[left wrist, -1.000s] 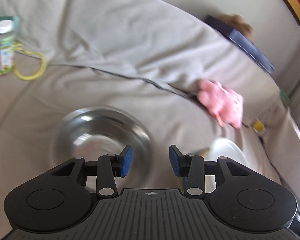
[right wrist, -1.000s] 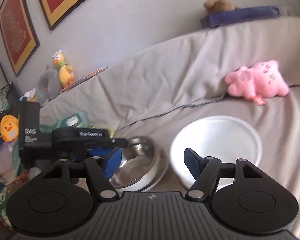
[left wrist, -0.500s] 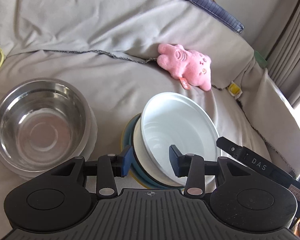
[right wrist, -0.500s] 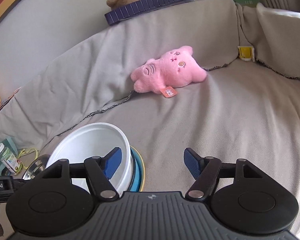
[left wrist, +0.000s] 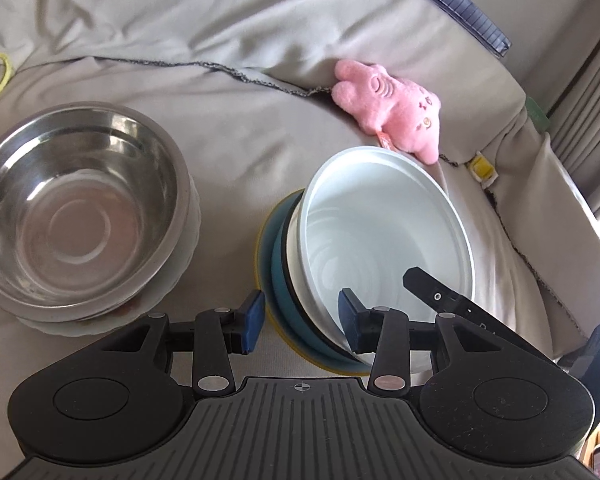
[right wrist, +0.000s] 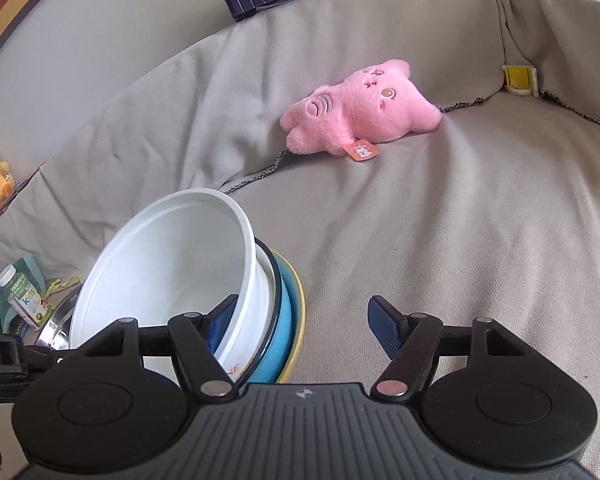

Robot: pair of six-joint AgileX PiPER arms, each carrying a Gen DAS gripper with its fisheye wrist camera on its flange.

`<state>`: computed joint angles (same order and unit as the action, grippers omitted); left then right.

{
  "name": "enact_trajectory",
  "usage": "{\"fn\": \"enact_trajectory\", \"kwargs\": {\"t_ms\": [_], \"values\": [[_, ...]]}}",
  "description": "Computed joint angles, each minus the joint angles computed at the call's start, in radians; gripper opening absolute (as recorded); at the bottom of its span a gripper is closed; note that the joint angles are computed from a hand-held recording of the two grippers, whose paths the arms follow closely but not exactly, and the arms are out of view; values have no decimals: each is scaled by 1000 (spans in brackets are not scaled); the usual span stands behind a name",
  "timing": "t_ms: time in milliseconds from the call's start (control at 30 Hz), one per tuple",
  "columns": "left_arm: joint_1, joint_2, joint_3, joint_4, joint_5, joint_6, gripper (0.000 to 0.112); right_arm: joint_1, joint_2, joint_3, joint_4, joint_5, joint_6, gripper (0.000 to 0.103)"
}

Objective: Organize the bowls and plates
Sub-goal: 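Grasp the rim of the white-blue-yellow bowl stack with left tool while right tool grips it too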

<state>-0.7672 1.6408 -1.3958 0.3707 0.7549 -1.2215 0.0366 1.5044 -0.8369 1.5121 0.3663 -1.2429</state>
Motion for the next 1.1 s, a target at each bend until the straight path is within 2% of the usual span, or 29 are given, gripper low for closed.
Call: {"fn": "enact_trajectory", "kwargs": {"t_ms": [67,133,200,300,467,600,700,767,867,1100], "values": [[1,19,-13,-4,2,4,46,-26,13,-5,-4,60,0,69],[-9,43,-52,15,37,11,46,-53,23,-5,-6,119,-4,67],[-4,58,-82,-3,53,39,45,-69,28,-1,10,150,-20,58],[0,87,-133,-28,105,71,41,-90,42,-1,25,192,-32,53],[-29,130,-202,23,200,79,37,-131,82,-25,-20,298,1,51],[-32,153,-241,14,244,112,34,-153,116,-52,-76,390,52,51],[-34,138,-241,-12,260,123,35,-137,102,-51,-109,373,77,51],[-59,121,-237,18,288,117,46,-131,99,-49,-112,362,79,51],[-78,105,-231,43,320,103,51,-129,112,-59,-121,361,97,51],[-35,117,-206,-29,267,129,52,-96,87,-56,-159,304,133,51]]}}
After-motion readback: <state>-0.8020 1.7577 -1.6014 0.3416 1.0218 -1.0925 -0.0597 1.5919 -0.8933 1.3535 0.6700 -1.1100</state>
